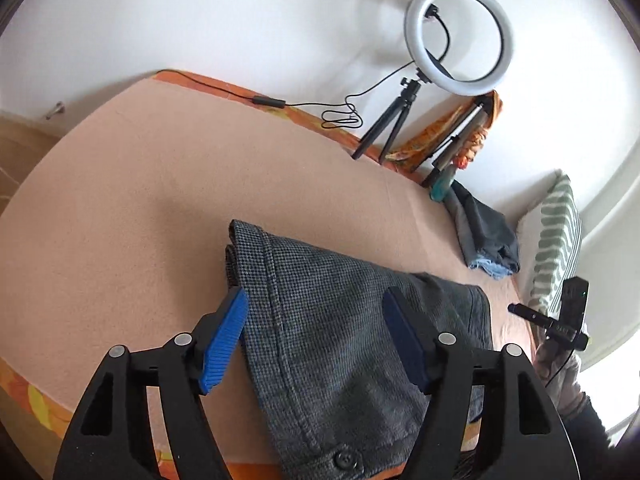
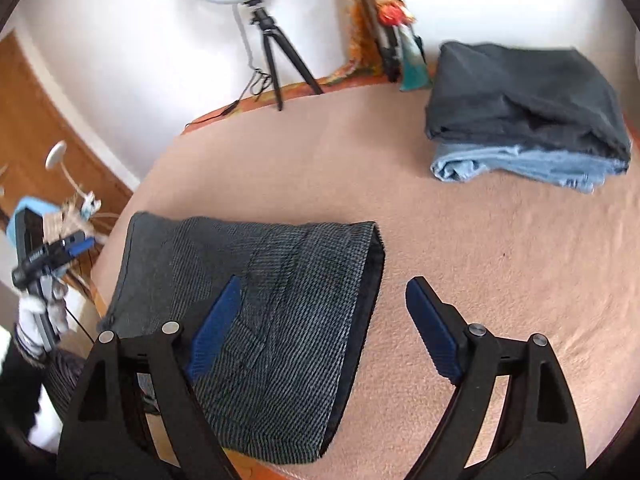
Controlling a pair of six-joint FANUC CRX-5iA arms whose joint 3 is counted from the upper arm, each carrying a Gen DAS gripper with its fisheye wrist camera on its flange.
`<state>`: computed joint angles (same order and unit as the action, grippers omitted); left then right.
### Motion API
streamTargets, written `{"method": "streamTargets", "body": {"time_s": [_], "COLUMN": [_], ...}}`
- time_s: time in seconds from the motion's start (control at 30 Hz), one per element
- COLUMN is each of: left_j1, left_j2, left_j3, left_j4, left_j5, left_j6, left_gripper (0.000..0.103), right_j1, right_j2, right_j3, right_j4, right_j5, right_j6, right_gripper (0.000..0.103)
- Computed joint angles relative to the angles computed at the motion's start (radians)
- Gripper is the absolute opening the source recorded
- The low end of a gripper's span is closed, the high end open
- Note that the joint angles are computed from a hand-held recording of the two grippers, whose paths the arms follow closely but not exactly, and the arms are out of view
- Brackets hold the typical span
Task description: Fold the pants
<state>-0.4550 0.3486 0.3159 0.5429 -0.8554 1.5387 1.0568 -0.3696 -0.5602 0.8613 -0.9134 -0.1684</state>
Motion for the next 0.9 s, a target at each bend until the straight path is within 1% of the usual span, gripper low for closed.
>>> {"method": "streamTargets", "body": {"time_s": [0.1,0.2,0.3,0.37,0.47,0.6,0.63,0.7,0.73,0.8,0.87,0.9], "left_j1": [0.015,0.029,0.037,0.042,0.042,0.032,0.028,0.025,0.024,0.020,0.015,0.012], "left_j2": [0.064,0.112,0.143,0.171,0.200,0.241,0.247,0.242,0.241,0.235,0.227,0.221], "left_j3": [0.062,0.093,0.104,0.126,0.126,0.185,0.197,0.197,0.195,0.179,0.175,0.171], "left_j4": [0.018,0.050,0.073,0.082,0.144,0.116,0.101,0.081,0.077,0.073,0.042,0.026], "left_j5": [-0.037,-0.060,-0.069,-0.098,-0.113,-0.143,-0.144,-0.130,-0.122,-0.092,-0.075,-0.067], "left_j6": [0.068,0.123,0.141,0.155,0.149,0.169,0.176,0.173,0.174,0.168,0.170,0.166], "left_gripper": [0.069,0.069,0.070,0.070,0.070,0.070,0.070,0.068,0.067,0.066,0.057,0.047], "right_j1": [-0.085,-0.136,-0.168,-0.197,-0.228,-0.254,-0.252,-0.250,-0.251,-0.251,-0.251,-0.243], "right_j2": [-0.001,0.017,0.037,0.051,0.064,0.105,0.110,0.125,0.127,0.129,0.124,0.121], "right_j3": [-0.017,-0.005,0.008,0.017,0.023,0.060,0.058,0.074,0.076,0.071,0.065,0.060], "right_j4": [-0.045,-0.105,-0.155,-0.192,-0.232,-0.324,-0.304,-0.309,-0.312,-0.308,-0.322,-0.303], "right_j5": [0.095,0.144,0.181,0.222,0.289,0.342,0.345,0.337,0.343,0.360,0.381,0.368], "right_j6": [-0.033,0.008,0.043,0.073,0.107,0.209,0.202,0.224,0.226,0.220,0.228,0.209], "right_gripper": [0.087,0.087,0.087,0.087,0.087,0.087,0.089,0.089,0.087,0.077,0.056,0.053]}}
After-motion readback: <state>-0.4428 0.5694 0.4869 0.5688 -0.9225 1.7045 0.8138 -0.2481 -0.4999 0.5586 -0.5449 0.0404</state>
